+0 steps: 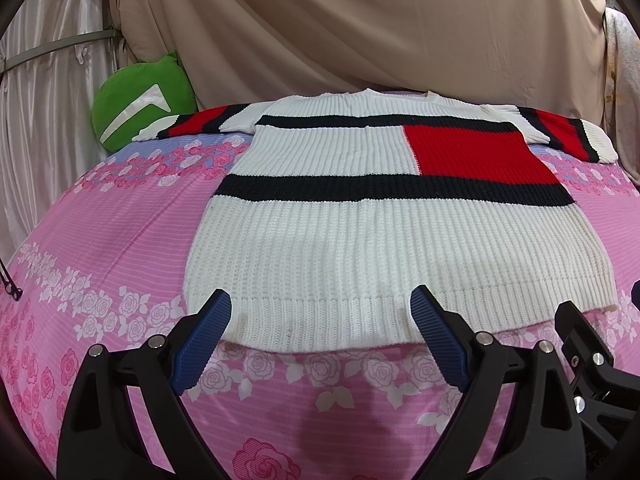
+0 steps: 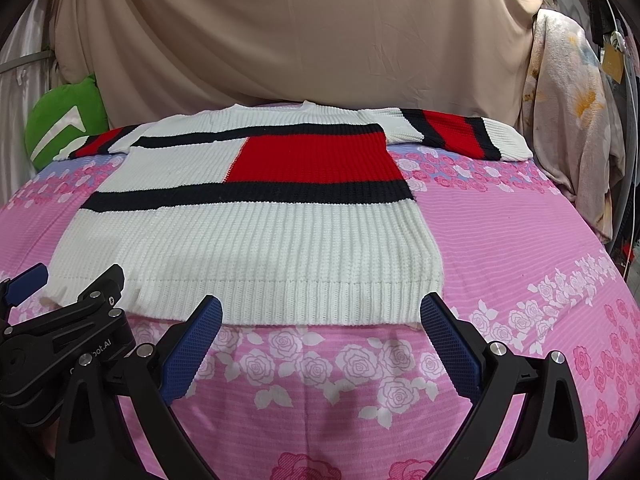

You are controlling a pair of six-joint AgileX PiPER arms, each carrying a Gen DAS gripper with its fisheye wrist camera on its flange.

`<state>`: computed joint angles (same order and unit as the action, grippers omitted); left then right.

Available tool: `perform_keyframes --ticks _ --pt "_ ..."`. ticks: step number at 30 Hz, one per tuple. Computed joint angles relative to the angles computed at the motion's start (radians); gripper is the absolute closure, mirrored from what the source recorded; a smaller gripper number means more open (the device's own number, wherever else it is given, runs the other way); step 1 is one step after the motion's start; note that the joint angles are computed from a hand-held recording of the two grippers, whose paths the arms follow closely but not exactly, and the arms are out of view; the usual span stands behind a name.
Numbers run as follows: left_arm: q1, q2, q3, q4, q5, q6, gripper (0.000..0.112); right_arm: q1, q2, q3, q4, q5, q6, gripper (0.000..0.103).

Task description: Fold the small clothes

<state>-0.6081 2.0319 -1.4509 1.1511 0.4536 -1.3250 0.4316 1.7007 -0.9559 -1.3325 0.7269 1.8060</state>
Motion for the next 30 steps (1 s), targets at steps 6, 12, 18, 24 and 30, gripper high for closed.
perform_keyframes --ticks 6,12,18,24,30 --pt "0.002 0.003 -0.002 -0.005 0.0 0.008 0.025 0.006 0.005 -0.008 0.009 0.013 -0.009 0.005" --pt "0.002 0.004 -0.003 -0.005 0.001 0.009 0.025 0.006 0.005 -0.008 0.01 0.013 -0.009 0.005" --pt "0.002 0.003 -0.003 -0.005 0.001 0.01 0.025 0.004 0.005 -0.007 0.008 0.011 -0.008 0.005" --pt "0.002 0.003 -0.002 -0.004 0.001 0.009 0.025 0.004 0.004 -0.005 0.007 0.01 -0.007 0.005" --pt "0.002 0.003 -0.003 -0.006 0.001 0.011 0.025 0.004 0.003 -0.005 0.01 0.011 -0.009 0.005"
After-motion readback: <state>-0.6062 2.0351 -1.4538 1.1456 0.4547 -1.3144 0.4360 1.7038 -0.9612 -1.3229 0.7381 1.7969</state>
